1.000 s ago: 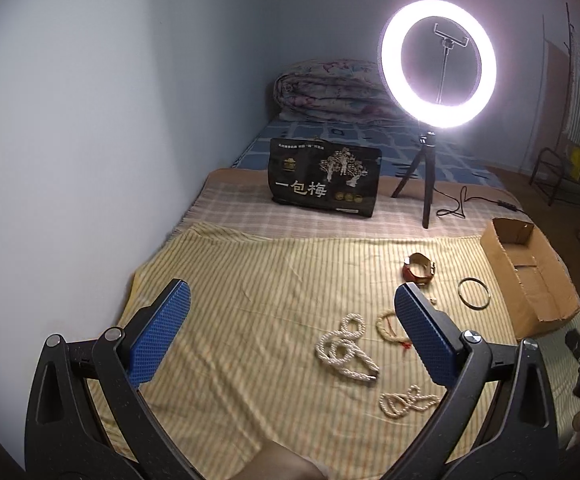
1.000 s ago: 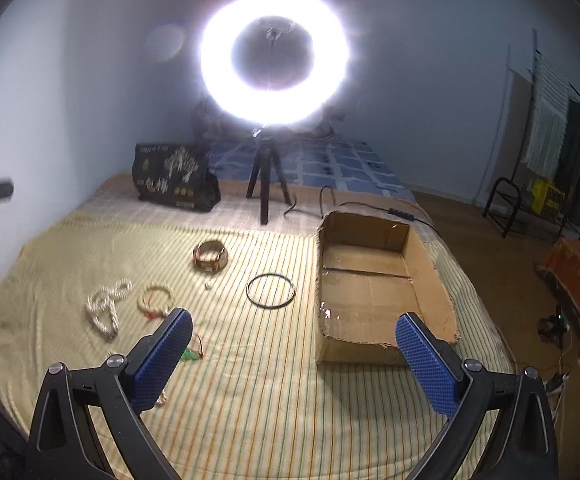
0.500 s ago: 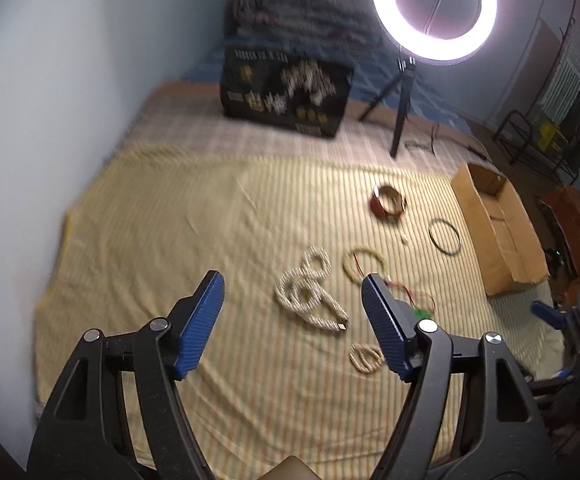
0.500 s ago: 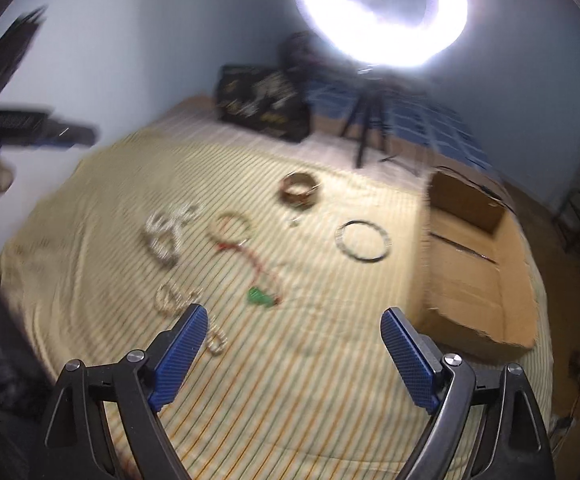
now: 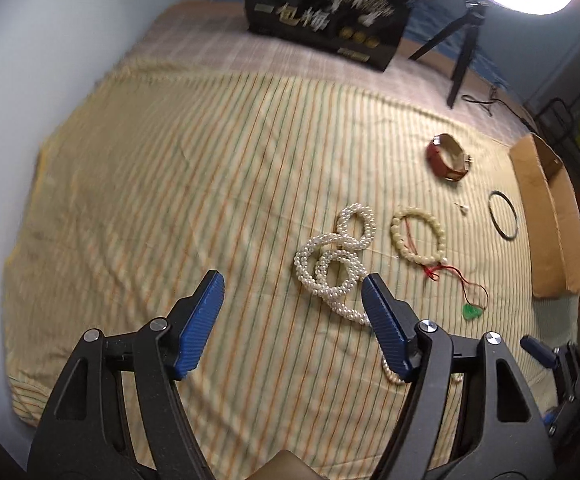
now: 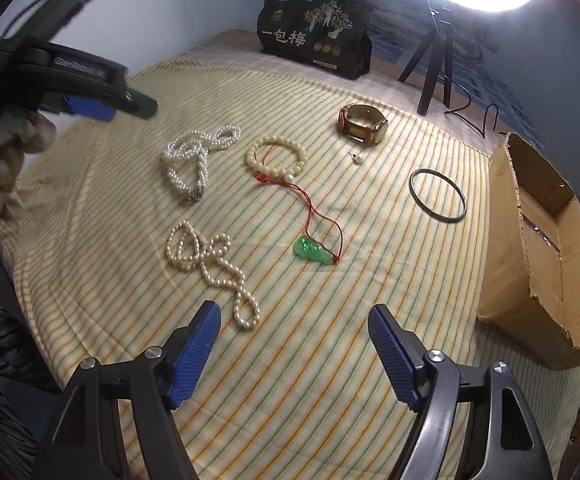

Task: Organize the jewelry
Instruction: 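Move both grippers down toward the two white pearl necklaces, then grasp the coiled pearl necklace with the left gripper while the right grasps the long pearl strand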

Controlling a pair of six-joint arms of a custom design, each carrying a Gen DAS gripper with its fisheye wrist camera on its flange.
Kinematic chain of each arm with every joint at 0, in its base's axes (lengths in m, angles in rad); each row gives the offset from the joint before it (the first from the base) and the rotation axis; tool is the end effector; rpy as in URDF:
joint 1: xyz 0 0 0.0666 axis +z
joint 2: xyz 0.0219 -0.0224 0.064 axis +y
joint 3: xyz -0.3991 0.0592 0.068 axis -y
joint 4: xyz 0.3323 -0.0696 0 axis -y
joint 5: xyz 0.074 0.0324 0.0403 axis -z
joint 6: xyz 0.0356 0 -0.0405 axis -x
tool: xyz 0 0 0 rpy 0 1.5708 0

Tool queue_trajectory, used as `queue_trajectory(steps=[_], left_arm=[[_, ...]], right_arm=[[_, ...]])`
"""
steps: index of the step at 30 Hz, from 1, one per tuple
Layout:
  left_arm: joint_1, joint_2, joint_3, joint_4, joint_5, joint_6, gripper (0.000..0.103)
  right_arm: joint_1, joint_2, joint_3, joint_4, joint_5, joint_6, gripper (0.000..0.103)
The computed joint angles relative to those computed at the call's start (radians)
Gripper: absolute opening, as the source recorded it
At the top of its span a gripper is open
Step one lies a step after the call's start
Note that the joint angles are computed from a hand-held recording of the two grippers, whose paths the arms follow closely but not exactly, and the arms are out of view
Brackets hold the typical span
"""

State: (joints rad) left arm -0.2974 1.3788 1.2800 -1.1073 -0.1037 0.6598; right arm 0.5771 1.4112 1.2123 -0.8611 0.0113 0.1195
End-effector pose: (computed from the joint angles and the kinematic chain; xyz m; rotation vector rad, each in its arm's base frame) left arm 0.3662 -0.1088 0.4003 -0.5250 2.7187 -0.1076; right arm 0.3396 0.2202 0.3741 -0.8967 2.4810 0.1417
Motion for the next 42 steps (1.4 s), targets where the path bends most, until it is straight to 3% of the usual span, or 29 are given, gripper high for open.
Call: queue_trajectory(steps=[9, 16, 18, 22, 26, 30, 33, 38, 42], left_arm=[[0.079, 0.068, -0.034, 0.030, 0.143, 0.130, 0.074], [0.074, 0.104, -0.022, 0.043, 0.162, 0.120, 0.074], [0.068, 0.117, -0.017, 0.040, 0.148, 0.108, 0.072], [0.057, 0.140, -0.004, 0.026, 0.110, 0.111, 0.059], [0.045, 0.138, -0.011, 0.028, 0.071, 0.104, 0.058], [-0.007, 0.164, 0.003, 0.039, -0.035, 0.100, 0.058], [-0.052, 0.185, 0.020, 0.038, -0.130, 0.043, 0.058], [-0.096, 0.207, 0.048, 0.047, -0.174, -0.041, 0.030], [-0.094, 0.211, 0.047, 0.074, -0.145, -0.046, 0.021]], right_arm=[[0.020, 0.039, 0.032, 0.002, -0.013, 0.024, 0.079], [0.038, 0.051, 0.031, 0.005, 0.001, 0.043, 0.079], [0.038, 0.054, 0.028, 0.005, 0.002, 0.045, 0.079], [0.040, 0.065, 0.030, 0.003, 0.004, 0.040, 0.079], [0.049, 0.075, 0.035, 0.004, 0.010, 0.045, 0.079], [0.058, 0.085, 0.036, 0.005, 0.027, 0.047, 0.079], [0.055, 0.091, 0.038, 0.002, 0.030, 0.044, 0.079], [0.050, 0.110, 0.050, -0.011, 0.019, 0.041, 0.079], [0.064, 0.131, 0.051, -0.007, 0.024, 0.050, 0.078]])
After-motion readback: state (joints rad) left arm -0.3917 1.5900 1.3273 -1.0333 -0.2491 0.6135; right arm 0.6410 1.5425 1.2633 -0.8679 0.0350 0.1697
